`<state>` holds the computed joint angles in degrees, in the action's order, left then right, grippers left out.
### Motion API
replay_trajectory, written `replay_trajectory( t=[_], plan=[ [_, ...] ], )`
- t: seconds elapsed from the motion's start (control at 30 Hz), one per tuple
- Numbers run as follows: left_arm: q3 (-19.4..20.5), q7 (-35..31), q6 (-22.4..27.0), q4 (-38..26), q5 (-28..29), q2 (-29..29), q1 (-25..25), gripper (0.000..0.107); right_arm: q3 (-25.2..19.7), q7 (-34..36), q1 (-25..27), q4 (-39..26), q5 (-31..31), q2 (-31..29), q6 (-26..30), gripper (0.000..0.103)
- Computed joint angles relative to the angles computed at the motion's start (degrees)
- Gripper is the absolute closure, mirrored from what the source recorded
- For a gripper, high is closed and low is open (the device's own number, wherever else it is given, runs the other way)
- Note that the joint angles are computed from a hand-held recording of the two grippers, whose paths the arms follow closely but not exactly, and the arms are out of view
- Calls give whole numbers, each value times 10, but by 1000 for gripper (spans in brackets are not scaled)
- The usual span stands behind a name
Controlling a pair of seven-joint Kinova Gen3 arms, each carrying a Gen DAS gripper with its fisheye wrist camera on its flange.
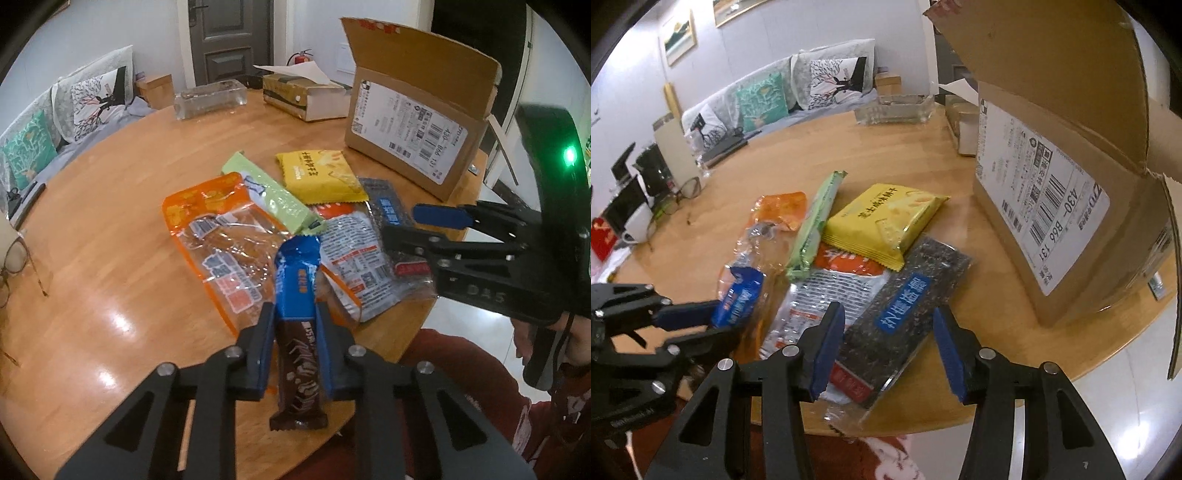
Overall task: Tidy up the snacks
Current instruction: 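Return to the table and grasp the blue-brown chocolate bar with the left tool, then grasp the dark seed bar with blue label using the right tool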
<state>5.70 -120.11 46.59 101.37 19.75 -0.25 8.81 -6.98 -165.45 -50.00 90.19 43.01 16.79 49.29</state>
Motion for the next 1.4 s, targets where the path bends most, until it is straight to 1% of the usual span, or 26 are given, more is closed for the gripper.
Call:
replay_trajectory(
  t=[0.07,0.17,0.27,0.33,0.4,0.5,0.53,0.6,0.63,0.67,0.73,0.87,0.97,1.03,1.13,1.23,1.3,1.4],
  plan=[
    [-3,-1,1,-2,3,0,-3,89,0,1,-1,6,3,-4,4,57],
    [-5,4,-5,-2,1,1,-6,89,-4,0,-5,17,11,-15,26,57],
    [-6,9,-9,-4,3,6,-10,89,-12,7,14,32,-11,-31,20,57],
    [-7,7,-8,-5,10,8,-13,89,-16,-1,22,40,-17,-39,16,57],
    [-5,14,-12,-5,2,9,-12,89,-19,-7,28,45,-16,-42,-6,57],
    [-3,27,-18,-4,-15,9,-11,89,-22,-4,24,21,-16,-22,-9,56],
    [-5,25,-19,-4,-13,9,-12,89,-20,-6,19,11,-15,-14,-3,54],
    [-8,19,-20,-1,-7,9,-16,89,-11,-19,3,-6,-4,3,9,47],
    [-9,18,-22,0,-6,9,-18,89,-6,-25,-4,-9,3,7,14,47],
    [-9,17,-23,1,-5,9,-19,89,-1,-31,-13,-17,13,15,28,47],
    [-11,13,-24,2,-2,10,-23,89,5,-38,-24,-20,26,21,42,55],
    [-12,13,-24,4,-1,14,-27,89,4,-38,-31,-1,41,12,58,60],
    [-13,8,-23,5,3,17,-31,88,-4,-27,-22,20,41,-6,59,61],
    [-14,0,-23,8,11,17,-35,88,-10,-23,-17,23,37,-11,67,59],
    [-14,-2,-20,7,17,18,-37,88,-16,-34,-9,33,32,-21,67,60],
    [-11,8,-29,12,-3,14,-33,88,-20,-45,-7,34,33,-21,74,60],
    [-9,18,-37,15,-19,11,-29,88,-20,-59,-10,35,40,-20,88,60],
    [-15,4,-32,16,0,12,-35,88,-23,-68,-11,38,47,-21,98,65]
  ],
)
